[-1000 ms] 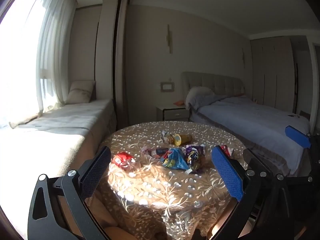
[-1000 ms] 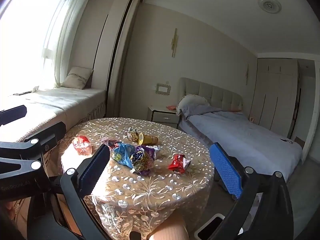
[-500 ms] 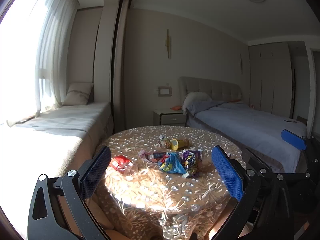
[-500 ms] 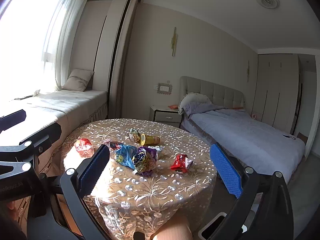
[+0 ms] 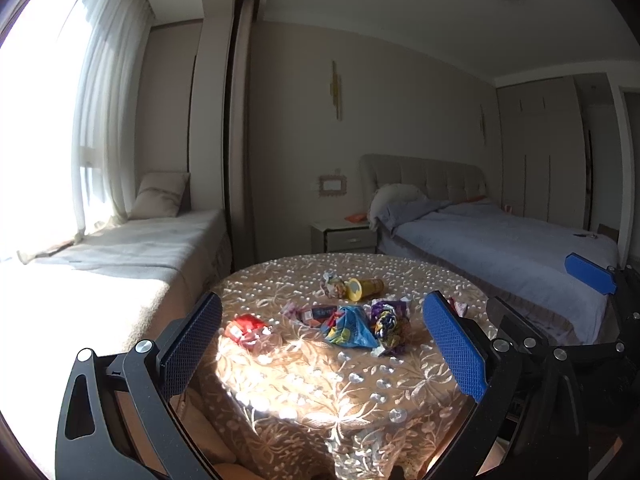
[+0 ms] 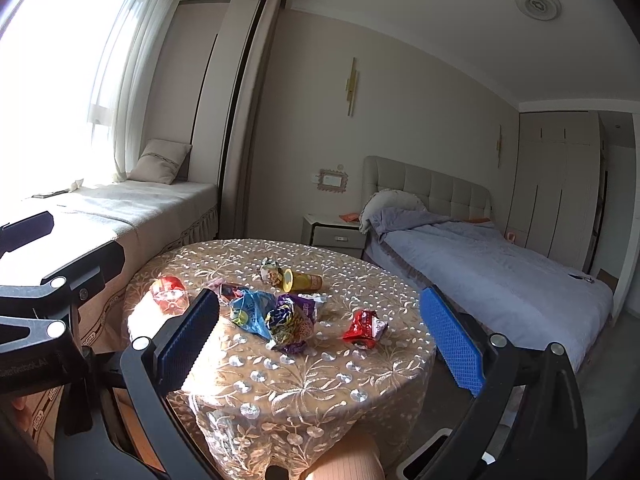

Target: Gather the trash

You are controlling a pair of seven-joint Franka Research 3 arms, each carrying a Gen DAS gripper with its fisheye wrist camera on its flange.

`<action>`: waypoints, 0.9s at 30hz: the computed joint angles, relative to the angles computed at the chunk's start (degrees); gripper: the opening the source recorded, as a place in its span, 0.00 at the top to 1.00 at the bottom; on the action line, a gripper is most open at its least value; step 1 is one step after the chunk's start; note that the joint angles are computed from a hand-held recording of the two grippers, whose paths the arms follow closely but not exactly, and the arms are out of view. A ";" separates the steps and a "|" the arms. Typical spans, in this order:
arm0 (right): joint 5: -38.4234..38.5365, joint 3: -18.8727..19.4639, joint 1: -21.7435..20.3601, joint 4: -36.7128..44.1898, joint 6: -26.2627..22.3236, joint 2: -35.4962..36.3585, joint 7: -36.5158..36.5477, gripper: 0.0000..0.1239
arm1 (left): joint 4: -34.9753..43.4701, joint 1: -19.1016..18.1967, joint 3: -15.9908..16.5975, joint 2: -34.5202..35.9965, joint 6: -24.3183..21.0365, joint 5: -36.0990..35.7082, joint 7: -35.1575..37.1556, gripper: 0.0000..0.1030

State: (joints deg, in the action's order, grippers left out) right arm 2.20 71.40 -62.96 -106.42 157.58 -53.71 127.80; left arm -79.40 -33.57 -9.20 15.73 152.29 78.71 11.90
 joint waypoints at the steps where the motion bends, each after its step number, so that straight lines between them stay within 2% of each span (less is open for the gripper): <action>1: -0.02 0.02 -0.08 0.07 -0.28 -0.14 0.03 0.20 | 0.21 -0.11 -0.05 0.20 -0.27 -0.04 0.26 0.05; 27: 0.21 0.01 -0.27 0.02 -1.07 -0.59 0.40 0.20 | 1.00 -0.78 0.45 0.78 -0.72 -1.35 1.83 0.05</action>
